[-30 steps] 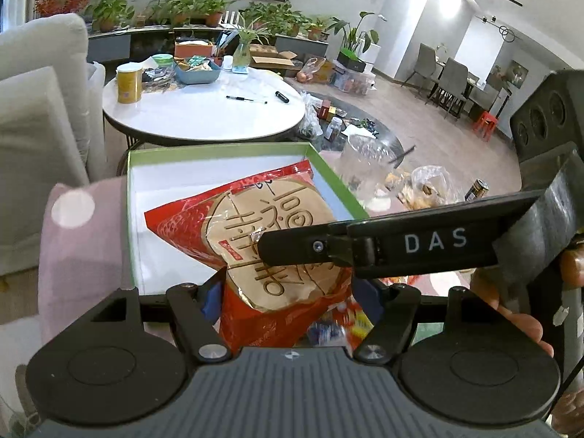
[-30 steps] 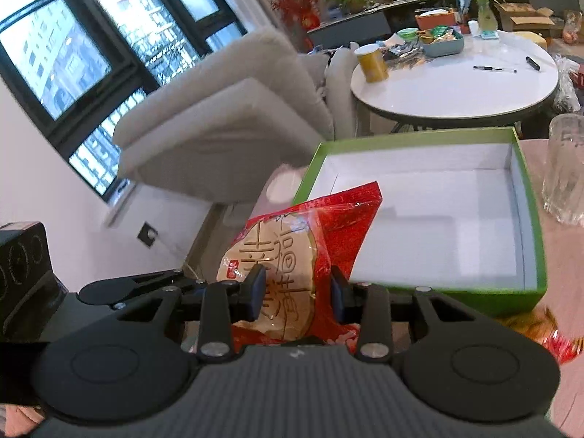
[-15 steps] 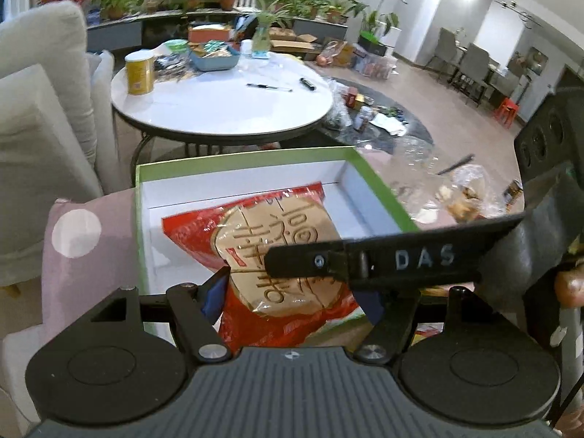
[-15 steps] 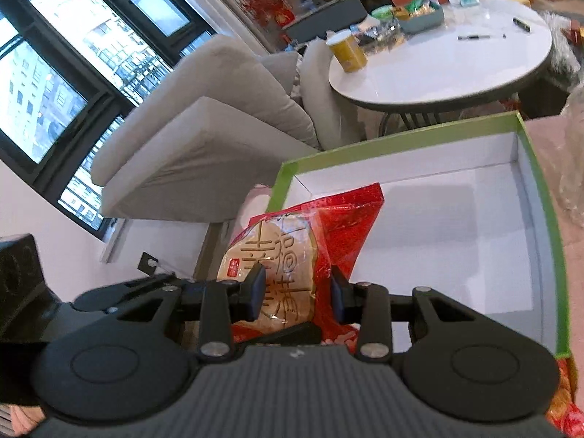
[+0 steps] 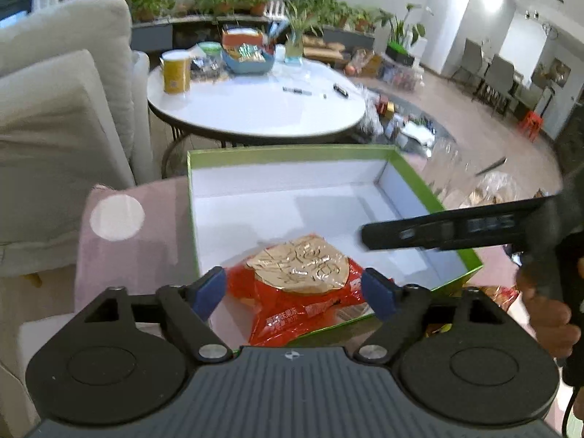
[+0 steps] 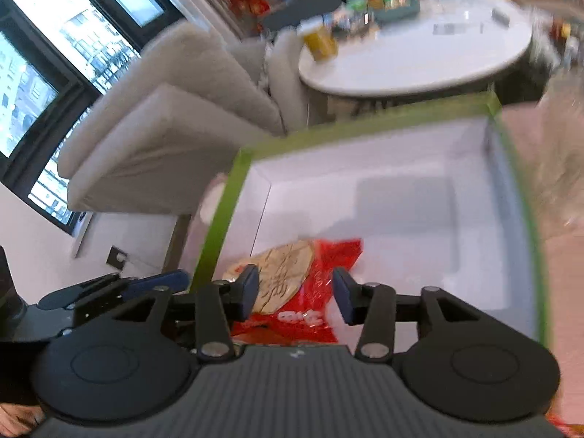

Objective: Organize snacks
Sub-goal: 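Carry the red cookie bag into the green box and open the right gripper, then move the right gripper to the yellow-and-red chip bag and grasp it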

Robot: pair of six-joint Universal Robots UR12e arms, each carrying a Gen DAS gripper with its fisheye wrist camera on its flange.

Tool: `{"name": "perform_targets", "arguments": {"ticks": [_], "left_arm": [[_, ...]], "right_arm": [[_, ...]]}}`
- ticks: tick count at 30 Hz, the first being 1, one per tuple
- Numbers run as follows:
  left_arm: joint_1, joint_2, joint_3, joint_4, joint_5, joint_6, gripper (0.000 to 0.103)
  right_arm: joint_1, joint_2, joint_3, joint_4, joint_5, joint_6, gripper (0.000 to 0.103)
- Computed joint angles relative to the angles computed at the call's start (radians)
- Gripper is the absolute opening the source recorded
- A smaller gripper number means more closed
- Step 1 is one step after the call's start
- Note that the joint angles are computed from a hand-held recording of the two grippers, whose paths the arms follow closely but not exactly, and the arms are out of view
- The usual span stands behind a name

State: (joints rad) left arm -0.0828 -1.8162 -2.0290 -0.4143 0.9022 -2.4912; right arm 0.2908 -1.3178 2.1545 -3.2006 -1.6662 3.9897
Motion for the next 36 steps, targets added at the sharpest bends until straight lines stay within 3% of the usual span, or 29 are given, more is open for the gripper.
{"name": "perform_targets", "arguments": {"ticks": [2,11,21,27,36], "left_arm": [[0.006,0.013,-0.013,0.007,-0.008,-0.005,0.081],[0.047,0.090,-0.109,0.003,-0.039,0.029,0.085],[0.091,0.173,-0.225,0.010,-0.069,0.084,0.086],[0.092,0.206,-0.270,0.039,-0.072,0.095,0.086],[0.034,0.210,-0.292,0.083,-0.037,0.110,0.086]], "right_arm": [[0.021,-0.033,0.018,0.005,-0.064,-0.033,0.068],[0.106,-0.129,0.102,0.007,-0.187,-0.096,0.068],[0.151,-0.164,0.177,0.075,-0.276,0.096,0.068],[0.170,-0.175,0.191,0.140,-0.361,0.192,0.068],[0.167,-0.167,0.216,0.102,-0.346,0.109,0.077]]}}
